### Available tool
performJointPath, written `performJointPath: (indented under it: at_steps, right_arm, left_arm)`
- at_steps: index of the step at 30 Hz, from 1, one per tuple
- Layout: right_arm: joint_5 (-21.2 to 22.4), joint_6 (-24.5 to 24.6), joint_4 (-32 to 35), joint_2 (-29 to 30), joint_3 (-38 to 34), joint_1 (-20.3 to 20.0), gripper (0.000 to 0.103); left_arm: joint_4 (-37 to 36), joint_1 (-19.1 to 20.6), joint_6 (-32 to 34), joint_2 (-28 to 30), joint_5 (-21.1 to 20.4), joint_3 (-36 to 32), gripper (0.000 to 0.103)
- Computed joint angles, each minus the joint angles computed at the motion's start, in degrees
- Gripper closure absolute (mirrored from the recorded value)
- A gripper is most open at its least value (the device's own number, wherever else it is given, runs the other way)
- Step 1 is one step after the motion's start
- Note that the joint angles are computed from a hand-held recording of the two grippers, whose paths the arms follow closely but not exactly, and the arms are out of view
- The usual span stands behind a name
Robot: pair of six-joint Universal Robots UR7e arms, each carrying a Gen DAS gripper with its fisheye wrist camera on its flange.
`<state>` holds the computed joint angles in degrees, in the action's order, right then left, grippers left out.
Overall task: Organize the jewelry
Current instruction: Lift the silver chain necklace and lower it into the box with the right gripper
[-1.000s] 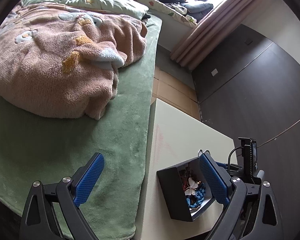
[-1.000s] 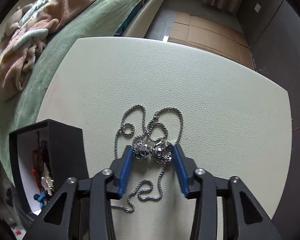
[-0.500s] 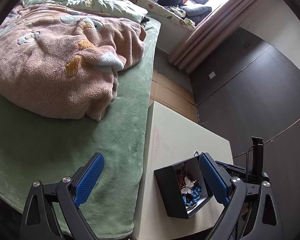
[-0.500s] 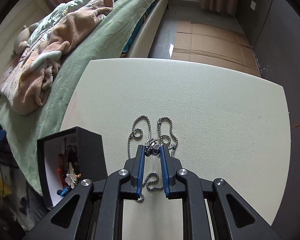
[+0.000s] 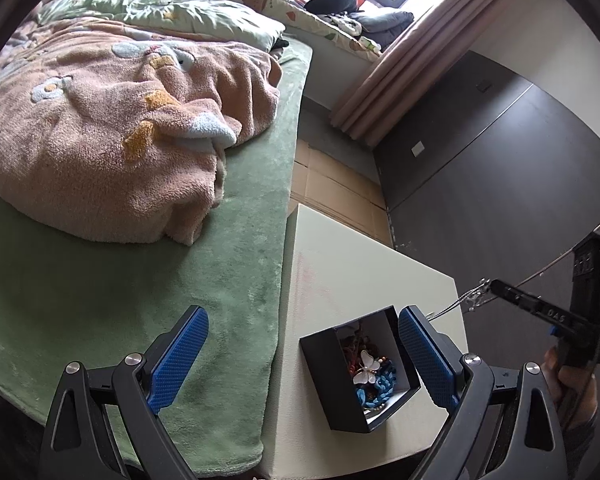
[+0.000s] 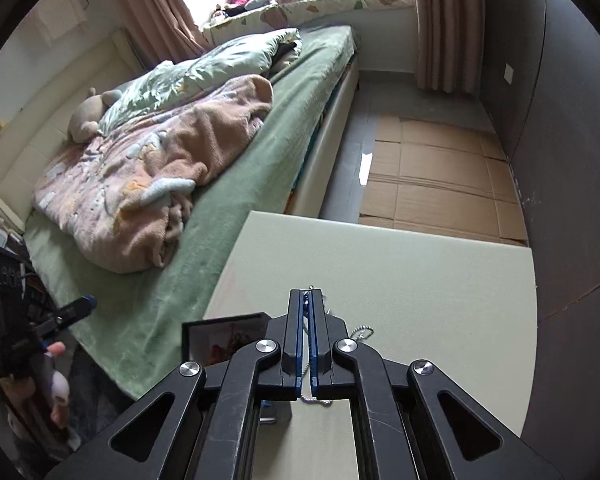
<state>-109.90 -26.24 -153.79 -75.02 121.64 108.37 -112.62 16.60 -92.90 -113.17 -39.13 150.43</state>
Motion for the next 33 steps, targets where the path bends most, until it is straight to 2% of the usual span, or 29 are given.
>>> performJointPath:
  at_steps: [12, 19, 25, 29, 33]
  right_arm:
    - [1.95, 1.08, 0.02, -5.86, -2.80, 9.87, 0.101]
    - [1.30, 1.44, -0.16, -7.57, -7.04, 16.95, 0.102]
    - [0.81, 1.20, 0.34, -7.65, -9.83, 21.81, 0.102]
    - [1.81, 3.12, 4.42, -7.46, -8.56, 20.76, 0.102]
    - [0.57, 5.77, 5.97, -5.97, -5.33, 16.43, 0.102]
  left_arm:
    - [1.13, -2.69, -1.54, 0.09, 0.00, -0.39, 0.007]
    - [2.25, -3.92, -2.63, 0.24, 0.09, -0.98, 0.007]
    - [6.12, -5.60, -5.54, -1.25, 0.53, -1.48, 0.007]
    - [8.08, -6.33, -7.02, -2.18, 0.34, -1.51, 0.007]
    - [9.72, -6.81, -7.88, -2.63, -0.11, -1.54, 0.007]
